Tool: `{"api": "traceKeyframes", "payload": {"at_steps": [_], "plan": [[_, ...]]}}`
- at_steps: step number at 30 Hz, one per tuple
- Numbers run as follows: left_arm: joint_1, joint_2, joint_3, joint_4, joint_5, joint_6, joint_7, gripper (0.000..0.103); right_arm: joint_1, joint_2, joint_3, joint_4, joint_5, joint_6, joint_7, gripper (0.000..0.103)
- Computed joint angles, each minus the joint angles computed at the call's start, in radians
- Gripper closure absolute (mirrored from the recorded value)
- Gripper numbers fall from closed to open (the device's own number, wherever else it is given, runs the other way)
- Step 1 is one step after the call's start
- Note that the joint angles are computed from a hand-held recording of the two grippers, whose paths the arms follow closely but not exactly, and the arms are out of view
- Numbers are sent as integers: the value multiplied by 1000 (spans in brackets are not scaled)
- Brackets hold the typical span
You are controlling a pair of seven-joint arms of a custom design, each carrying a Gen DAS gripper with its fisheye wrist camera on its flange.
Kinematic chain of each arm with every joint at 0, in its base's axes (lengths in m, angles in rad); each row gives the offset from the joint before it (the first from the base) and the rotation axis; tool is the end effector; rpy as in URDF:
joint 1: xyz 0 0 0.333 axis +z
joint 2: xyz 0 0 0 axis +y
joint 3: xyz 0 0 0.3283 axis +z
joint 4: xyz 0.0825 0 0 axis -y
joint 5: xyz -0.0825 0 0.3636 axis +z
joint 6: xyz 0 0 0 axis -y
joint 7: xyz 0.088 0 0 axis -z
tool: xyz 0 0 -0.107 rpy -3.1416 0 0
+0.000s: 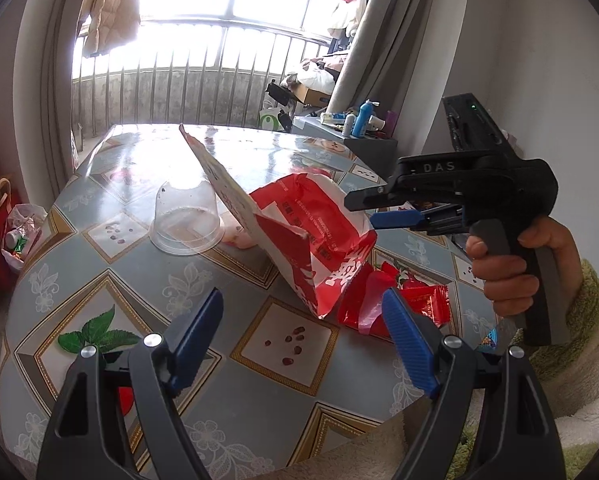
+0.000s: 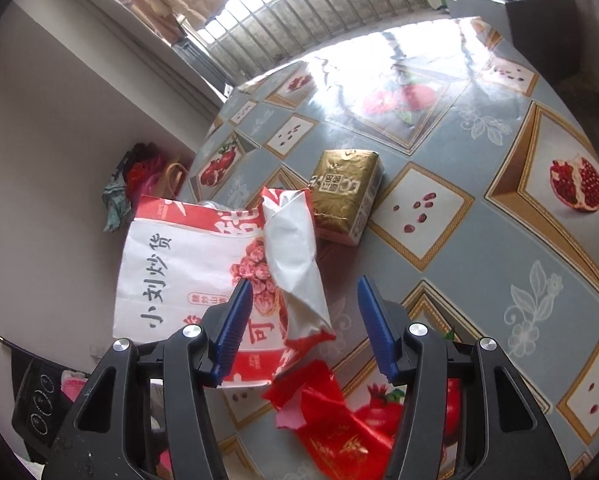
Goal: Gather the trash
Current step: 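Grasp the red-white snack bag with the right gripper, then lift the red-white snack bag off the table with the right gripper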
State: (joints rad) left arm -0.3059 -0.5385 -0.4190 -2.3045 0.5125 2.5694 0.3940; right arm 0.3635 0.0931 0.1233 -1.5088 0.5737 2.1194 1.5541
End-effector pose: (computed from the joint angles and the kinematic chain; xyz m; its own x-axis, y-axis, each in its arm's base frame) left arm 0.2885 -0.3202 0.6299 -0.0119 -0.9793 0.2019 -0.5985 -0.1547 -0.7860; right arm 0.5279 0.3024 0.6819 0.3900 -0.7421 -0.5452 -0.8938 -0.1628 -0.4178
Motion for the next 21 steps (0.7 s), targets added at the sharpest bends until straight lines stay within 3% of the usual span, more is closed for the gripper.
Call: {"api": "traceKeyframes", "payload": {"at_steps": [2,4,5,12,16,21], "plan": [[4,6,-2,5,5,2,-1,24,-3,37,1,43,9,-47,6,54],[7,14,-4,12,10,-2,-1,24,-13,55,5,55,60,-81,-6,75],[9,17,-6,16,14,-3,-2,24,-18,63,6,61,81,-97,-9,81],[11,30,-17,41,41,-10,-7,24,-56,27,5,1,302,-67,-82,86],[7,36,-17,49,49,-9,-2,24,-74,-34,-15,-54,384,-4,-96,86],[6,48,-15,59,60,16,5,24,-94,-176,-57,-194,302,126,-33,85]]}}
